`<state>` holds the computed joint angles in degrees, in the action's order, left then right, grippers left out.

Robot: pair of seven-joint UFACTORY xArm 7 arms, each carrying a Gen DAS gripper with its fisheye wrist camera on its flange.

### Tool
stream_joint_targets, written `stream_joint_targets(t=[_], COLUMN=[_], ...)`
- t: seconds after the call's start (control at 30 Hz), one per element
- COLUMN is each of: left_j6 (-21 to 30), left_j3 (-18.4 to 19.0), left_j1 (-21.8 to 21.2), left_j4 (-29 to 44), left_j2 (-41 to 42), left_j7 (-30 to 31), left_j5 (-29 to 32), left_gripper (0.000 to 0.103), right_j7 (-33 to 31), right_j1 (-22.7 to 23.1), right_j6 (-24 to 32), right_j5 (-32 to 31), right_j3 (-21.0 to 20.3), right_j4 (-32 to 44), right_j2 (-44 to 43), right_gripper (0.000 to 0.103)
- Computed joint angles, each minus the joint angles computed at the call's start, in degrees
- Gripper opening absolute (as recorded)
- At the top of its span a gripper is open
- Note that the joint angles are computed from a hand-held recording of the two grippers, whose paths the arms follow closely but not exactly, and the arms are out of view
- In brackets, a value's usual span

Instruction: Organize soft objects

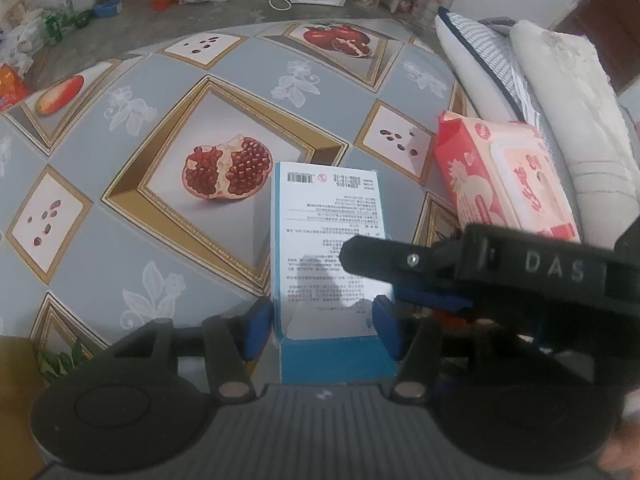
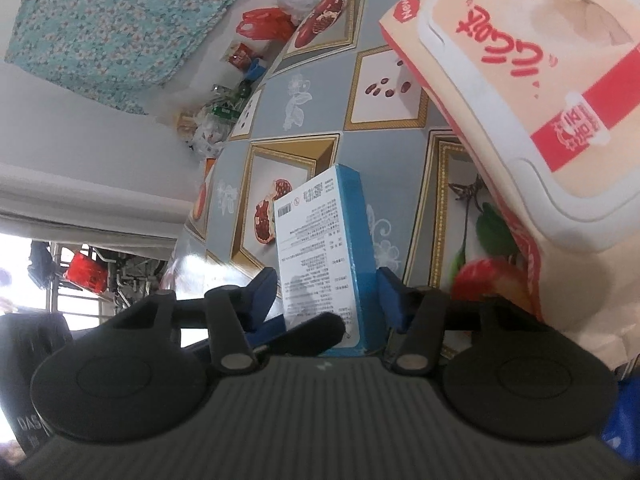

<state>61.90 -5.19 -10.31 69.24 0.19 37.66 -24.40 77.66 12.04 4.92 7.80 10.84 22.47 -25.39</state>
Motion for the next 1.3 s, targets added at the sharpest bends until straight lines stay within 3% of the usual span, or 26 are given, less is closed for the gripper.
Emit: stream_joint_targets(t=[0.07,0.33,0.47,0.73,1.0,1.3], left_j6=[-1.36,-2.61,-2.78,0.72,7.24,14.75], left_j3=[-0.20,0.48,0.82,3.39,8.91,16.37], left_j1=[-0.24,-0.53,-0.99,-0.84,2.65,11.27], left_j4=[-0.93,-3.12,-3.51,-2.98,0.42,7.36], left_j2=[-0.75,-4.56,-6.86,-12.83,-17.97,-15.17], left_j7=[-0.60,0.95,1.52,3.10,5.72,7.95], left_j5=[0.39,-1.12,-2.05,-4.40,-4.71,-5.84], left_gripper=[0.056,0.054,0.053,0.053,0.053,0.052], right_j7=[-0.24,-0.10,0.91,2.30,4.26,9.52], right_j1=[-0.48,-1.13,-4.40,-5.62,-5.76,-7.50], right_j6=[1.05,0.76,3.90,9.99,13.44,14.17], right_j5=[-0.81,-1.92,-4.66,-7.55,-11.02,-20.25], right_j3=[0.60,1.10,4.04,5.72,10.68,19.93], right_j4=[-0.11,-1.72,-0.69,1.66,12.22,33.40], right_j2=[-0.57,-3.63,-7.05,-14.94,-13.67,3.30], right_gripper=[0.044,0.034,0.033,0.032,0.032,0.032])
